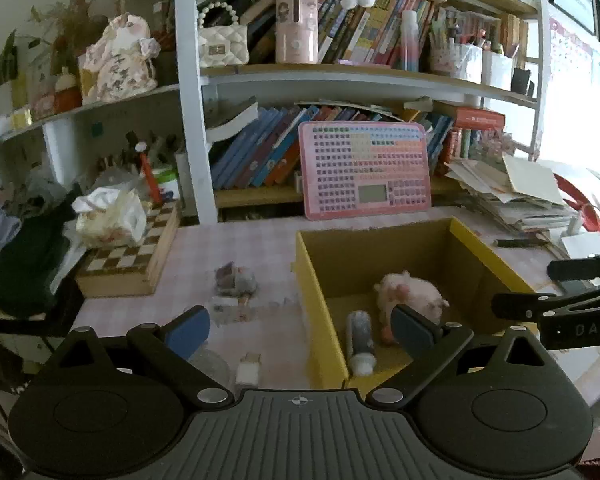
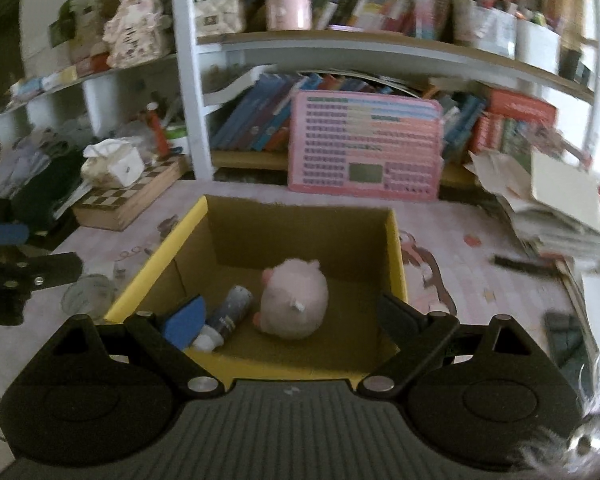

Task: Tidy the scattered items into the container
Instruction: 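Open the left gripper to release the spray bottle inside the box, then withdraw both grippers from the box and turn toward the tape roll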

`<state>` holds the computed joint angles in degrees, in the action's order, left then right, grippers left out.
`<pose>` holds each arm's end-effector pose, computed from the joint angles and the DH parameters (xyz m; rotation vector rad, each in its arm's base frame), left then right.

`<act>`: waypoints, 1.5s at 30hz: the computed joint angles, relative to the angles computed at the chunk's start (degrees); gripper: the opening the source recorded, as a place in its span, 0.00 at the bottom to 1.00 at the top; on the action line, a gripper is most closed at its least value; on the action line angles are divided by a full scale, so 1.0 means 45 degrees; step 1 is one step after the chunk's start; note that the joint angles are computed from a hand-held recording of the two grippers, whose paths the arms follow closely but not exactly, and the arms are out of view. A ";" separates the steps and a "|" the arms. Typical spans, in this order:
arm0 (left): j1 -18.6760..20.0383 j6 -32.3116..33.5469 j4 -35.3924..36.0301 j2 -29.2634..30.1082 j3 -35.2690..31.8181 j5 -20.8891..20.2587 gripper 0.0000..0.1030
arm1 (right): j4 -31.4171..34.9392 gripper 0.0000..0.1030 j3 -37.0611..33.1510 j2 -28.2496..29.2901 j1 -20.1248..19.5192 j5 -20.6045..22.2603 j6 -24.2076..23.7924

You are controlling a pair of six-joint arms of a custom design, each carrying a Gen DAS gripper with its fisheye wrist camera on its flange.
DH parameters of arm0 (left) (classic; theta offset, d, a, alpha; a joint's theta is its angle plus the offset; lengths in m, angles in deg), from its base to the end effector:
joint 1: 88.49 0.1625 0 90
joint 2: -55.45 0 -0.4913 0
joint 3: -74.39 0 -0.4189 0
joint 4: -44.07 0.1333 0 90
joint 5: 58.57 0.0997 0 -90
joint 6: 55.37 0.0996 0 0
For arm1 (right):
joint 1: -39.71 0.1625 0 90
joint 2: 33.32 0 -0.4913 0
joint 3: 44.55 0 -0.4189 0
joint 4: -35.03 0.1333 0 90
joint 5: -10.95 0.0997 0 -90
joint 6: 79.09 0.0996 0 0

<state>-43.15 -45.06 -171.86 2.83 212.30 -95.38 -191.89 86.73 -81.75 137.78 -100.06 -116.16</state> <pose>-0.1628 -0.4678 0.1551 0.6581 2.1550 -1.1114 0.1685 -0.4932 0.1406 0.7000 -2.2661 1.0569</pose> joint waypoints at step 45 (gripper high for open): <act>0.0909 -0.1884 0.4387 -0.5716 0.3419 -0.0356 0.96 | -0.1196 0.91 0.0244 0.3594 0.3586 -0.3283 0.3178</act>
<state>-39.06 -53.54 -152.12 -22.89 227.68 -96.99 -197.27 87.83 -65.57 153.92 -114.83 -101.86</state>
